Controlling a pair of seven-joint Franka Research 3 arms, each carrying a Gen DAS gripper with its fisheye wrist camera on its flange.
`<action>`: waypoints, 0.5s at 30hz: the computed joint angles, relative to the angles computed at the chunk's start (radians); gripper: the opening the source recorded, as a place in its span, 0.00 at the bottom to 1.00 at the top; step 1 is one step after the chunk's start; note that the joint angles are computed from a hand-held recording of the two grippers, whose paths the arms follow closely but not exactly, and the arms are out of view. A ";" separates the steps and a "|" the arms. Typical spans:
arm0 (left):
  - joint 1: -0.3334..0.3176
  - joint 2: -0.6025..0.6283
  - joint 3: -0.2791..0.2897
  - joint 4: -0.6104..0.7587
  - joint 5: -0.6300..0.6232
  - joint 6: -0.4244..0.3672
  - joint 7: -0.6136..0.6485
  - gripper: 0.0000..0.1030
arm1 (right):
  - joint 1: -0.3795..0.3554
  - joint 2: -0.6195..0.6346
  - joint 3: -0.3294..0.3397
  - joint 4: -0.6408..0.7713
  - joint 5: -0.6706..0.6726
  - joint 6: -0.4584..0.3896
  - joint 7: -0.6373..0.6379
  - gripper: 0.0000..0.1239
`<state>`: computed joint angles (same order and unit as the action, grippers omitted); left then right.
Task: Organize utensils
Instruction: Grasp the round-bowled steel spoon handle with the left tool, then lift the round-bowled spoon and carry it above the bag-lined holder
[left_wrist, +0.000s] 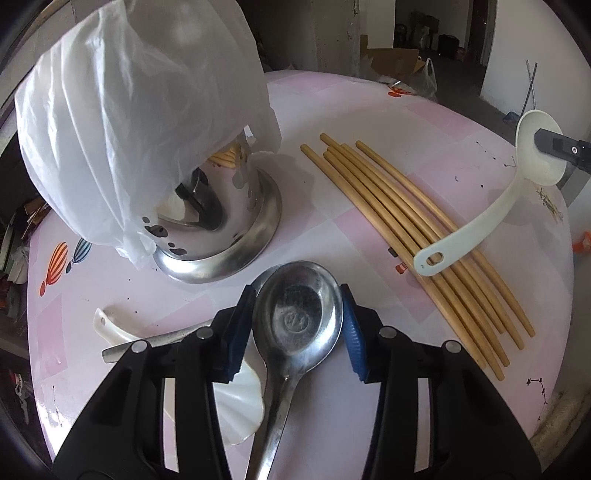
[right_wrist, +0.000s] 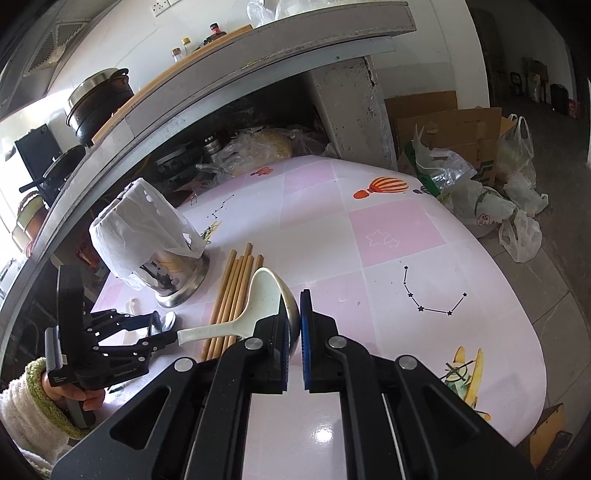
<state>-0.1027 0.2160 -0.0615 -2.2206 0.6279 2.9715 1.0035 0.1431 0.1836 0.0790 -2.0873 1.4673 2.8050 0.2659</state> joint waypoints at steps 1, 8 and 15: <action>-0.002 -0.012 0.004 -0.008 0.007 0.004 -0.007 0.42 | 0.000 -0.001 0.000 0.000 0.002 0.000 -0.003 0.05; -0.002 -0.168 0.030 -0.102 0.242 0.036 -0.243 0.42 | 0.005 -0.029 -0.001 -0.016 0.035 -0.003 -0.041 0.05; 0.106 -0.320 -0.044 -0.194 0.478 0.062 -0.499 0.42 | 0.024 -0.066 -0.006 -0.038 0.056 -0.005 -0.078 0.05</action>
